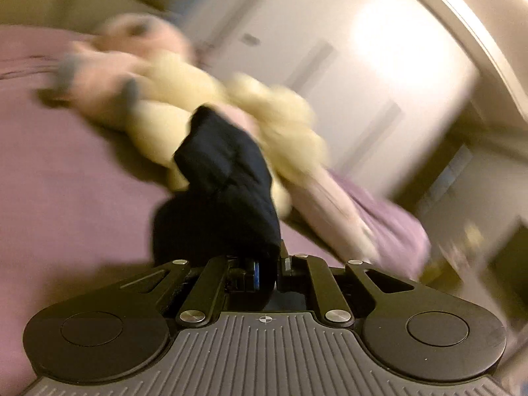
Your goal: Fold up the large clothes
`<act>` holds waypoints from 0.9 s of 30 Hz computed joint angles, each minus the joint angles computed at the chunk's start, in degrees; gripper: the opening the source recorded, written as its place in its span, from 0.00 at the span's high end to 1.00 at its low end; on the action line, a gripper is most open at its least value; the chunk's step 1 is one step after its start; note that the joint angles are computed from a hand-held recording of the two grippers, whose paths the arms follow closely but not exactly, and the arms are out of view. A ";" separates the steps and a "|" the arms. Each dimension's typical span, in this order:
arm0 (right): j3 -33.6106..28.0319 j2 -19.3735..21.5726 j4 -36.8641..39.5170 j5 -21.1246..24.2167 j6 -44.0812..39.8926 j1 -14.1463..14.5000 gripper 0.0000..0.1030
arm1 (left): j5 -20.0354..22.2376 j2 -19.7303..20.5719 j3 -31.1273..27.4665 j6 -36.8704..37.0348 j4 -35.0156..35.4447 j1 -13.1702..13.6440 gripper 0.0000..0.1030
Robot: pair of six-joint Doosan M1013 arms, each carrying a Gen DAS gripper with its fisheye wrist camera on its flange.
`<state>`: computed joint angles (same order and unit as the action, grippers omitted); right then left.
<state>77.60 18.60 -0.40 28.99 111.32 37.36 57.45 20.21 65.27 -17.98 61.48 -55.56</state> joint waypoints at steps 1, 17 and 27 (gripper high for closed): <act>2.56 -1.95 0.81 -2.56 0.69 -0.56 0.91 | -1.69 2.41 -3.61 5.03 -2.68 0.03 0.90; 20.67 -16.74 9.57 -0.49 8.48 -11.28 0.88 | 14.61 30.03 -42.44 43.10 -29.49 -0.32 0.19; 16.87 -12.02 44.26 -2.96 -17.33 -13.09 0.54 | 14.75 15.37 -18.83 26.31 -14.19 -4.44 0.07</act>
